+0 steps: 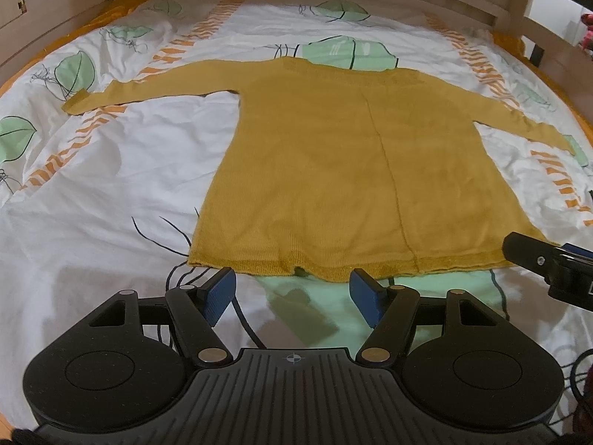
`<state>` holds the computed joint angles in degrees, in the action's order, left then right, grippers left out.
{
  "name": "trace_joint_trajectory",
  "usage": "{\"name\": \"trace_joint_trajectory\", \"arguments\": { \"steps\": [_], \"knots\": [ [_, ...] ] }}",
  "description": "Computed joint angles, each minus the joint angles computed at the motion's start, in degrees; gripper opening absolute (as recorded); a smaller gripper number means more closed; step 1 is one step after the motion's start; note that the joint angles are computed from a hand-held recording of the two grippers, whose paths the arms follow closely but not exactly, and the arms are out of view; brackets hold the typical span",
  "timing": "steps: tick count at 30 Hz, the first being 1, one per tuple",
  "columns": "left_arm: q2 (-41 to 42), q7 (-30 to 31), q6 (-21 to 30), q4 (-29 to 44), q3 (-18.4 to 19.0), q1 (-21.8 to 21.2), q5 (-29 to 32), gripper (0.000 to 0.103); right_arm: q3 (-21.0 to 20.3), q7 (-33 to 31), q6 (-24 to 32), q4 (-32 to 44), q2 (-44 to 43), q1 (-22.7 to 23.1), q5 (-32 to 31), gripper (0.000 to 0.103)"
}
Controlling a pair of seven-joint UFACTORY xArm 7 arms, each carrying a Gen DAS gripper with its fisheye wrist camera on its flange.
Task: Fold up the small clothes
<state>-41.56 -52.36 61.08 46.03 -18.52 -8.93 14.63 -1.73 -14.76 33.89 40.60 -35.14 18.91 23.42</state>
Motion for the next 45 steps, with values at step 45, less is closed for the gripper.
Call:
{"name": "trace_joint_trajectory", "arguments": {
  "steps": [45],
  "knots": [
    [39.72,2.82,-16.63,25.47,12.12,4.39,17.40,0.066,2.96,6.02,4.46,52.76,54.87,-20.76,1.32,0.102]
  ]
}}
